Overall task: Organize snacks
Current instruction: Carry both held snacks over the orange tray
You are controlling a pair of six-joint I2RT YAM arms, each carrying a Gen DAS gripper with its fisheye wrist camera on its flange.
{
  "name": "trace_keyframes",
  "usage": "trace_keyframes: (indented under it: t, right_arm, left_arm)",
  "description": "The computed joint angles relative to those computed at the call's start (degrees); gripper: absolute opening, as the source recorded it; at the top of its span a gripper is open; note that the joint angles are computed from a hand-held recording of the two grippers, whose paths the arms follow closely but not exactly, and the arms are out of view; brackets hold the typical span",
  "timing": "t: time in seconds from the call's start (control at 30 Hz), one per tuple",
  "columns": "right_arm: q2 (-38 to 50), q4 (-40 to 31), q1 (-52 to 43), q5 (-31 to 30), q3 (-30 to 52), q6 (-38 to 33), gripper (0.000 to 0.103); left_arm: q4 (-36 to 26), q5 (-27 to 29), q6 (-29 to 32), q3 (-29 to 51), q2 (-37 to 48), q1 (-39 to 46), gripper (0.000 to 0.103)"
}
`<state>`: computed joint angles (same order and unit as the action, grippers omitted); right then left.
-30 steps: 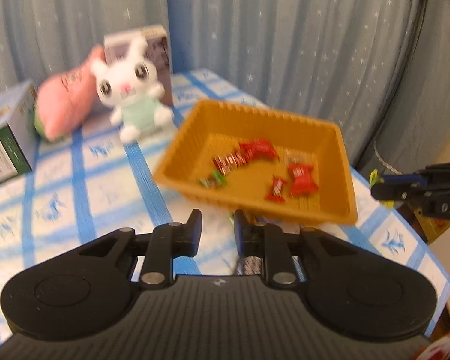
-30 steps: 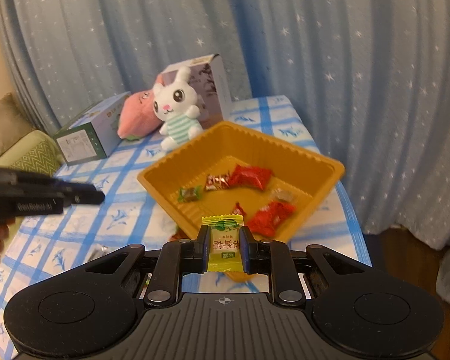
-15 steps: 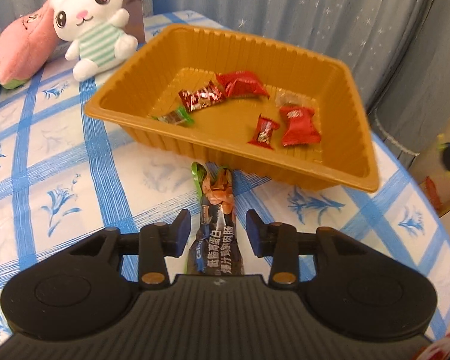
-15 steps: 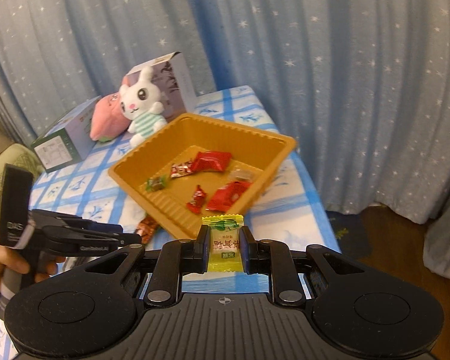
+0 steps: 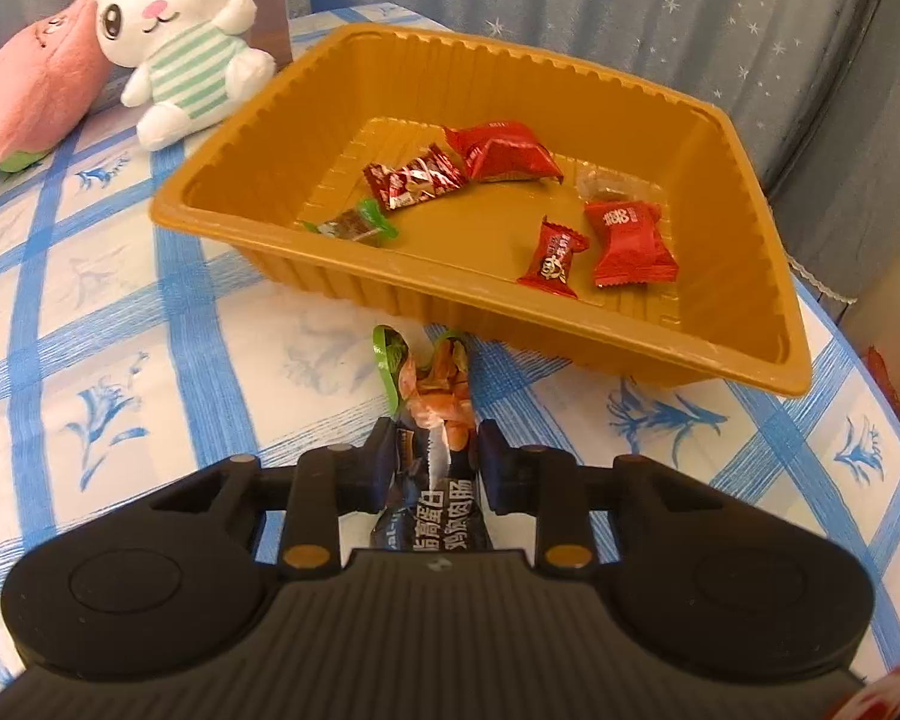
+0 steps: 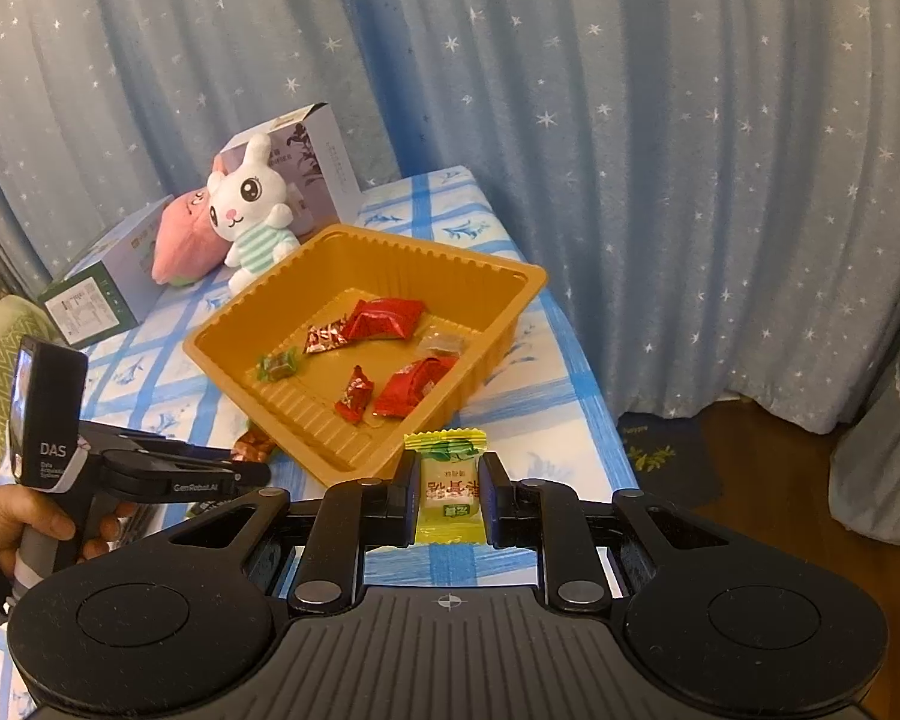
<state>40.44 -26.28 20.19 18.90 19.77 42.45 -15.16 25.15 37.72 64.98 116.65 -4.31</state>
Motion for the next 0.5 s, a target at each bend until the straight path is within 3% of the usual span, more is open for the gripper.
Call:
trace_keyframes:
  t: [0.5]
  right_arm:
    - [14.63,17.24,-4.15,-7.99,2.34,-8.21,0.021]
  left_arm:
    - [-8.99,6.79,3.71,2.18,-9.67,9.55,0.026]
